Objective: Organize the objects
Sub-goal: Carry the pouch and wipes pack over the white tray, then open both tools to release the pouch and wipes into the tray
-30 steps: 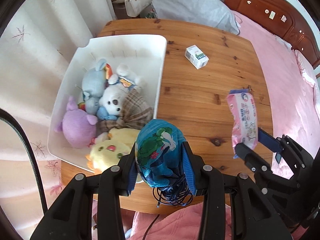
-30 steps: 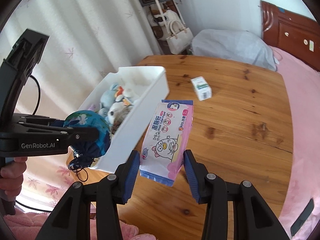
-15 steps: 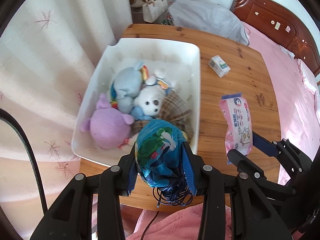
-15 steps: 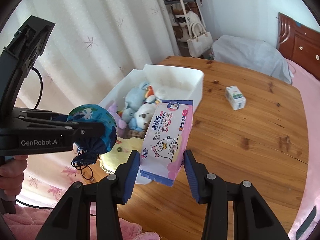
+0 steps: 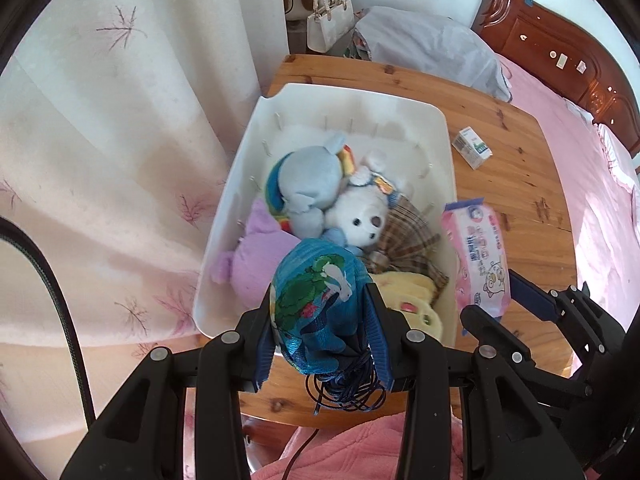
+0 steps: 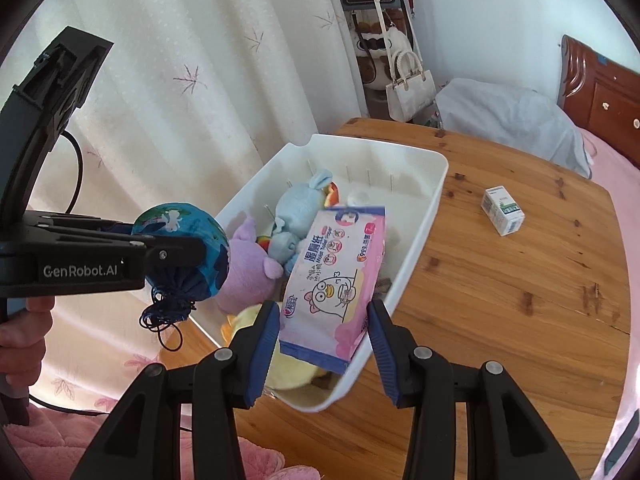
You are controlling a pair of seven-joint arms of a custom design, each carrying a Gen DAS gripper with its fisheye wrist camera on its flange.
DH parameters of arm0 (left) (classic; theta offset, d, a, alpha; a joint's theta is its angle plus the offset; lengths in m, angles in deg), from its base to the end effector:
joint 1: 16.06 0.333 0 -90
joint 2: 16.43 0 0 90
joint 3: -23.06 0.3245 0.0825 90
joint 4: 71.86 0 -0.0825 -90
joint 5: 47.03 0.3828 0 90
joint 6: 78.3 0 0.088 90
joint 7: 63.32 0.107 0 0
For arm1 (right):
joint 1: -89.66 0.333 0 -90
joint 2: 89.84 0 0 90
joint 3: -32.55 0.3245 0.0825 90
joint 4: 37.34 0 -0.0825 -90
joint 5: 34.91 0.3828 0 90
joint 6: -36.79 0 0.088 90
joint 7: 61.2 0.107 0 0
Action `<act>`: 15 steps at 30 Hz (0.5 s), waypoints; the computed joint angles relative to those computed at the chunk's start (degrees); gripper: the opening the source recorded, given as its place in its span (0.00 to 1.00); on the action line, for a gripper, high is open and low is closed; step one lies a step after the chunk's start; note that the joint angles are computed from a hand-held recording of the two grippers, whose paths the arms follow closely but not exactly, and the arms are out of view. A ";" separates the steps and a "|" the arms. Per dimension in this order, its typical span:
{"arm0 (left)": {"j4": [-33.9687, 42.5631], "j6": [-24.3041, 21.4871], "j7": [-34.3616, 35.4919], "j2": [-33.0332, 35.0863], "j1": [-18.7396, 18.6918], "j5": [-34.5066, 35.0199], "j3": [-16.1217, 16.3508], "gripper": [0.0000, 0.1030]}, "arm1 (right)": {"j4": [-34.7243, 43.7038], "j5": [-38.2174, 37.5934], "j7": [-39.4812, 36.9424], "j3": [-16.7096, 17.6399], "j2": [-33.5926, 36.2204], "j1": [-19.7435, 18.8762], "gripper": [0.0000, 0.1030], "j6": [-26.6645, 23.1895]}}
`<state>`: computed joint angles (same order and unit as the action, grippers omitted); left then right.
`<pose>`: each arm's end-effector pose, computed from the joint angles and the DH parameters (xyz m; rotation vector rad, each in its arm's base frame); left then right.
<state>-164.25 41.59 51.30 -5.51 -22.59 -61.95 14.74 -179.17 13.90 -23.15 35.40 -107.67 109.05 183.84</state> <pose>0.6259 -0.1710 0.5538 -1.4364 2.6742 -0.6034 0.4323 0.1648 0.4531 -2.2032 1.0811 -0.0459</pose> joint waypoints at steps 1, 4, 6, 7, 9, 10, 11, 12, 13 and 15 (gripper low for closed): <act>0.39 -0.02 0.36 0.38 0.10 0.06 0.04 0.42 | -0.05 0.22 0.48 0.36 0.13 0.17 0.45 0.62; 1.85 -0.42 1.61 1.75 0.36 0.51 0.21 0.43 | -0.23 0.78 2.26 1.31 0.53 0.88 0.45 2.79; 2.67 -0.83 2.43 2.52 0.52 0.66 0.29 0.43 | -0.33 0.61 3.69 1.78 0.75 1.25 0.45 3.96; 3.02 -0.83 2.93 2.86 0.60 0.69 0.32 0.43 | -0.30 0.42 4.46 1.95 0.93 1.40 0.45 4.42; 3.42 -0.58 3.80 3.24 0.77 0.47 0.34 0.43 | -0.32 -0.09 6.07 2.30 1.26 1.67 0.45 5.36; 3.59 -0.47 4.27 3.43 0.84 0.44 0.37 0.43 | -0.34 -0.44 6.87 2.45 1.36 1.77 0.45 5.77; 3.72 -0.37 4.57 3.58 0.86 0.53 0.40 0.44 | -0.30 -1.02 7.94 2.67 1.55 1.79 0.45 6.24; 3.86 -0.25 4.85 3.75 0.83 0.77 0.45 0.46 | -0.28 -1.60 8.87 2.84 1.73 1.81 0.45 6.69; 3.93 -0.19 5.07 3.85 0.84 0.82 0.47 0.47 | -0.26 -2.41 10.02 3.08 1.91 1.74 0.45 7.26; 4.44 -0.55 5.50 4.20 1.00 0.46 0.46 0.50 | -0.14 -3.95 12.22 3.43 2.32 1.62 0.45 8.46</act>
